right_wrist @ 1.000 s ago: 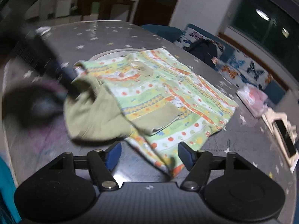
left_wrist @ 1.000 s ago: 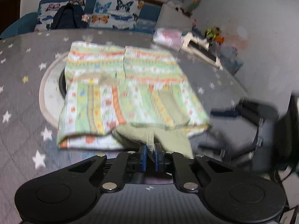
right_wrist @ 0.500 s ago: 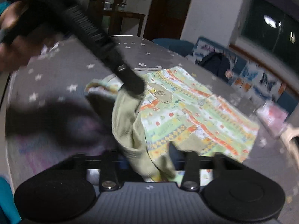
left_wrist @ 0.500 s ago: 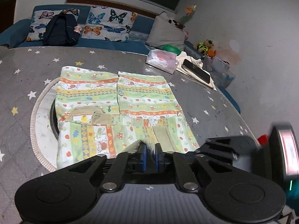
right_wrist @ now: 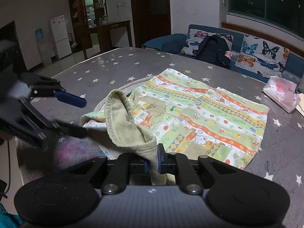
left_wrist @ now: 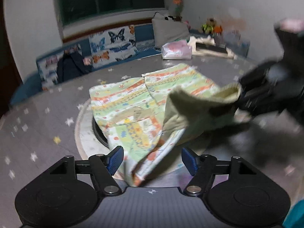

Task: Fold clothes

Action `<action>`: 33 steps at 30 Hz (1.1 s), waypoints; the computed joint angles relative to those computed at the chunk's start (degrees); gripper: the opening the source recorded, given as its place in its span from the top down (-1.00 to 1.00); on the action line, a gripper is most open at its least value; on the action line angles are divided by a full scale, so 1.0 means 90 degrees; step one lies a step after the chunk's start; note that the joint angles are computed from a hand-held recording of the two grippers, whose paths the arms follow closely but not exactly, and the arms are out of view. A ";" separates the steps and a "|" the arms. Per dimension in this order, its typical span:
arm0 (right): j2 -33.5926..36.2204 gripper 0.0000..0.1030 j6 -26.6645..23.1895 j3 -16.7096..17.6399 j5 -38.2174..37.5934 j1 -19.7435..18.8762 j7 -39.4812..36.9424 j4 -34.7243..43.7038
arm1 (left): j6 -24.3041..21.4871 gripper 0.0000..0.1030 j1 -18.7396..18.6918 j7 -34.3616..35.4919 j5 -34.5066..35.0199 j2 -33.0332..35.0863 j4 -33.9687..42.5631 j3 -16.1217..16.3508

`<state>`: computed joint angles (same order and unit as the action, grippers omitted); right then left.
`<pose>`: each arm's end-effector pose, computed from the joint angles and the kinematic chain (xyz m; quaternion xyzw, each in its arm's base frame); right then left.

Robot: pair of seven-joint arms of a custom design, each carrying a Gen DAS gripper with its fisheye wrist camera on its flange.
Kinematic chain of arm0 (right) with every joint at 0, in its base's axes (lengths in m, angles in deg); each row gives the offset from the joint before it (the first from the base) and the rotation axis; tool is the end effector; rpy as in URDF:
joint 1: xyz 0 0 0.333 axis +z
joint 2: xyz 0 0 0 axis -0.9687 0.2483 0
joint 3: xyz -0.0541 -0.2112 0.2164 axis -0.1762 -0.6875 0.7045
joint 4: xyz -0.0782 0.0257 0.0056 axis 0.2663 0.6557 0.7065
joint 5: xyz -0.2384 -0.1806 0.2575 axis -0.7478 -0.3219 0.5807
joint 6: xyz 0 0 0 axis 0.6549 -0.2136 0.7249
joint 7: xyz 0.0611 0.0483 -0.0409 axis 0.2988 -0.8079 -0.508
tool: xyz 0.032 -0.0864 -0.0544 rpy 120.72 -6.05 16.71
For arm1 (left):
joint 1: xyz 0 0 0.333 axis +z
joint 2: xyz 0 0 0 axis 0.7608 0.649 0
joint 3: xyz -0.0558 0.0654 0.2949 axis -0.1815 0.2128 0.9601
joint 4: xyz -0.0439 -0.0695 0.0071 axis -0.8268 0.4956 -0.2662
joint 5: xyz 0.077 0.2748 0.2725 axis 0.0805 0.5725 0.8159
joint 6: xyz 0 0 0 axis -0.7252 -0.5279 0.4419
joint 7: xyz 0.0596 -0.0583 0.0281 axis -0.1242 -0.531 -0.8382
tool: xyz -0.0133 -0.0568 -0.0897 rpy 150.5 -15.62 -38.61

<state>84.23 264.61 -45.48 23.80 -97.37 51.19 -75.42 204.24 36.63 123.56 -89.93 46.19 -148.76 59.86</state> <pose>0.6037 0.2043 0.2660 -0.8106 0.4177 -0.1487 0.3825 0.5732 -0.2298 0.2559 -0.4263 0.8047 -0.3207 0.2606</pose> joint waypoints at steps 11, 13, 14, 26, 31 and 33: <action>-0.0262 0.90 0.0522 -0.0532 -0.0339 0.0366 0.0762 -0.0078 | 0.1275 0.65 -0.0892 0.1733 -0.0757 0.0701 0.0290 0.0719; -0.0324 0.91 0.0638 -0.0650 -0.0473 0.0443 0.0906 -0.0128 | 0.1336 0.81 -0.0582 0.1729 -0.0545 0.0663 0.0204 0.0462; -0.0356 0.91 0.0698 -0.0714 -0.0536 0.0487 0.0976 -0.0152 | 0.1391 0.82 -0.0448 0.1694 -0.0439 0.0626 0.0135 0.0349; -0.1075 0.92 0.0886 0.0128 -0.2773 -0.0835 0.2362 -0.0902 | 0.1292 0.85 0.1223 -0.0087 0.1945 -0.0561 -0.1277 -0.0794; -0.1003 0.92 0.0495 0.0926 -0.3832 -0.1646 0.2869 -0.0760 | 0.1034 0.85 0.1283 -0.0634 0.2424 -0.0725 -0.1143 -0.0712; -0.0915 0.92 0.0397 0.0867 -0.3691 -0.1509 0.2670 -0.0566 | 0.0944 0.85 0.1137 -0.0632 0.2291 -0.0629 -0.0905 -0.0588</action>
